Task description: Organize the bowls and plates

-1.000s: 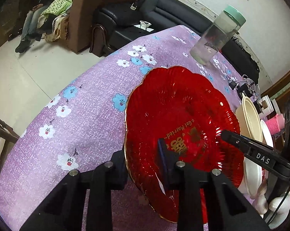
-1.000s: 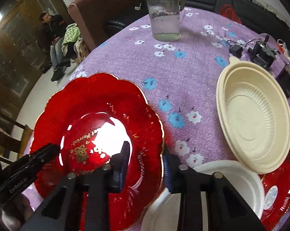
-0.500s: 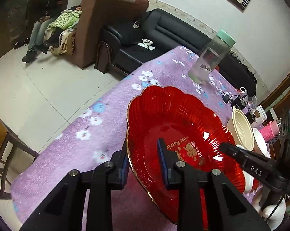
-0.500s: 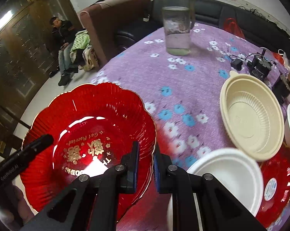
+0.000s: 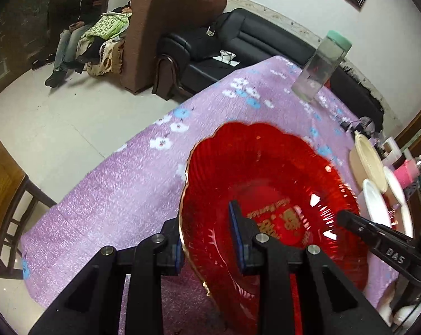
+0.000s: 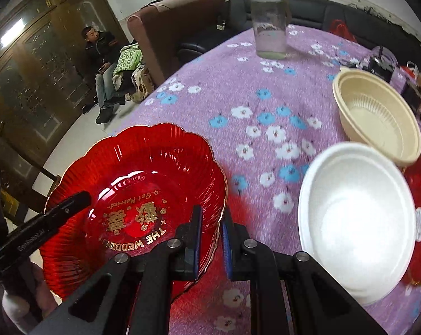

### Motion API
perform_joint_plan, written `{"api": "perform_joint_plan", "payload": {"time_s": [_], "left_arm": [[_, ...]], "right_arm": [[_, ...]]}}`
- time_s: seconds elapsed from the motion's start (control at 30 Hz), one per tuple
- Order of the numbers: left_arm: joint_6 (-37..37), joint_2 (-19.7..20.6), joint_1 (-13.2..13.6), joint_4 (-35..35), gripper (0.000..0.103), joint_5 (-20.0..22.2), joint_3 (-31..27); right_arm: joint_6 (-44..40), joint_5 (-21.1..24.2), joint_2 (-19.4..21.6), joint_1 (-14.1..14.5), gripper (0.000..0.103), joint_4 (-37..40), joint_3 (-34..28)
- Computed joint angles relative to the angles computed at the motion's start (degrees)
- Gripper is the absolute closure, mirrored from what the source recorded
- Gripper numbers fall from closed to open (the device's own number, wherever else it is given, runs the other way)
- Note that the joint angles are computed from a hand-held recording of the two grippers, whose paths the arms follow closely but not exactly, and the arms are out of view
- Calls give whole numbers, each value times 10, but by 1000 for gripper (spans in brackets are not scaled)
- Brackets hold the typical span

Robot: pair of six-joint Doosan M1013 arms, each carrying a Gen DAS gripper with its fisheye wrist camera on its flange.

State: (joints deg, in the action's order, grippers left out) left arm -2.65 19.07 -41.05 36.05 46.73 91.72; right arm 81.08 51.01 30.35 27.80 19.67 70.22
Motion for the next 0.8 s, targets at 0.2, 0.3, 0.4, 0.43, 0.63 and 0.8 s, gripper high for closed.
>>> {"api": "perform_joint_plan", "payload": {"time_s": [0.2,0.3,0.4,0.43,0.63,0.8], "left_arm": [[-23,-10,-1,-1,66,-17,13],[-69,-27,-10,39,56,-5,24],[-133,-44,-27,97,35,31,32],[-157,-49,-34,117,28,40,35],[-182,-52,-57,177,15,49,17],[-40,-12,-46,90,15,-24,-48]], "right_arm": [[-14,-14,-12,-13,87,63,23],[-43,-49,-40,-21,84,92,49],[-84,-121,-90,-32,72,113,97],[-94,-146,-106,-36,52,119,114],[-4,-251,-163,-64,5,29,187],[-34,-177,-148,-104,5,143,196]]}}
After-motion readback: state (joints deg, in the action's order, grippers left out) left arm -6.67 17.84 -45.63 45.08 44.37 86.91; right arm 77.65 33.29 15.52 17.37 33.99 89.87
